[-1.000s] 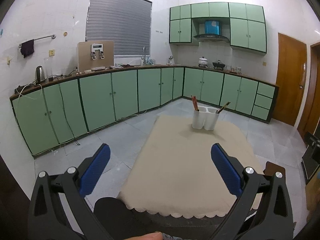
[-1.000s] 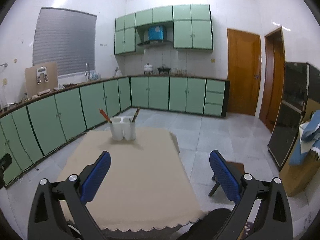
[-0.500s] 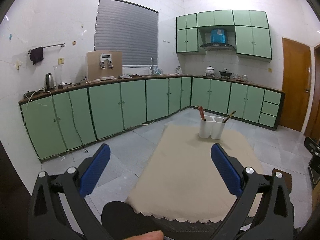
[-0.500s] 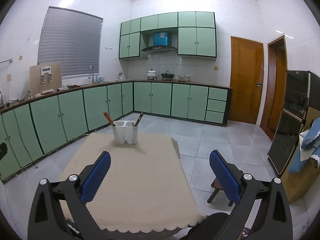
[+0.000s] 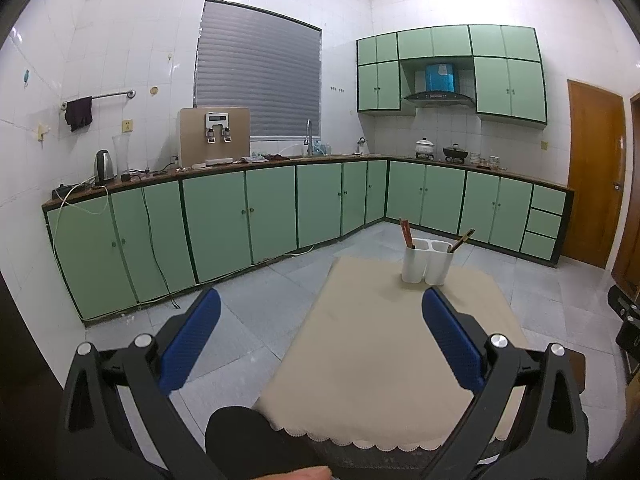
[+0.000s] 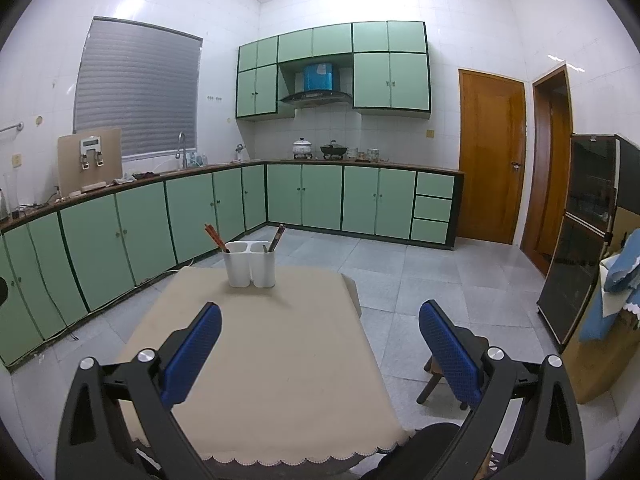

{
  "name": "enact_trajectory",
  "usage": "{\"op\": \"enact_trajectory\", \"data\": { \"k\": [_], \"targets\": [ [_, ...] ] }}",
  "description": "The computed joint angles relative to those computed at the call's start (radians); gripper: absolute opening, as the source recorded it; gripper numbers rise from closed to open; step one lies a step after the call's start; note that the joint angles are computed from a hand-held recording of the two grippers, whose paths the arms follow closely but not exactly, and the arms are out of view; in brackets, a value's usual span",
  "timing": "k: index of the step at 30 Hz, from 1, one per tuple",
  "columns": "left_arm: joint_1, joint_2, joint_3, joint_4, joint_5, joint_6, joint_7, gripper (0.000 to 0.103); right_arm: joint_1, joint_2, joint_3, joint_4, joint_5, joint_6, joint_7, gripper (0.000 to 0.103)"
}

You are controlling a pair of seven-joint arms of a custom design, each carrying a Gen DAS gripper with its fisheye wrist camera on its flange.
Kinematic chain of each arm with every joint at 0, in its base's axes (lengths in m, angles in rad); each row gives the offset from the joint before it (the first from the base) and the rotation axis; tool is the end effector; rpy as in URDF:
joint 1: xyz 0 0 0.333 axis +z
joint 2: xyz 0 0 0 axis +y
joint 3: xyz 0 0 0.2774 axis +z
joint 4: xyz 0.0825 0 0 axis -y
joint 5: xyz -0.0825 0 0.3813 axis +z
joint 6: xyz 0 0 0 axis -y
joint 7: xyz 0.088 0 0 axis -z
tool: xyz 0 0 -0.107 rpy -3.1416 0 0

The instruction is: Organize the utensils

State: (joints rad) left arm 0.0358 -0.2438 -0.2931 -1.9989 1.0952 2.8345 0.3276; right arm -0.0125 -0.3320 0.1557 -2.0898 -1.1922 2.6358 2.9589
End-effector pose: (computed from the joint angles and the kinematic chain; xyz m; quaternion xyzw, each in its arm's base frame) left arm 0.5039 -0.1965 0.6237 -0.5880 0.5518 -0.4061 0.4300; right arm 0.5045 0.1063 0.6127 -0.4510 0.6752 -0.4812 0.3305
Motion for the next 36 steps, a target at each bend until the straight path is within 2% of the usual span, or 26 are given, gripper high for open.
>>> {"op": "enact_trajectory", "data": {
  "k": [10, 17, 36],
  "targets": [
    [0.008, 0.001, -0.003, 0.004, 0.046, -0.003, -0.039, 0.098, 0.002, 0.002, -0.002, -0.004, 0.004, 0.000, -0.007, 0.097],
    [-0.006, 0.005, -0.004, 0.012, 0.046, -0.024, -0.049, 0.098, -0.002, 0.001, 0.000, -0.005, -0.009, -0.003, 0.011, 0.097],
    [-0.011, 0.004, 0.005, 0.009, 0.043, -0.019, -0.043, 0.098, 0.006, 0.005, -0.004, 0.000, -0.012, -0.012, 0.020, 0.097]
  ]
}}
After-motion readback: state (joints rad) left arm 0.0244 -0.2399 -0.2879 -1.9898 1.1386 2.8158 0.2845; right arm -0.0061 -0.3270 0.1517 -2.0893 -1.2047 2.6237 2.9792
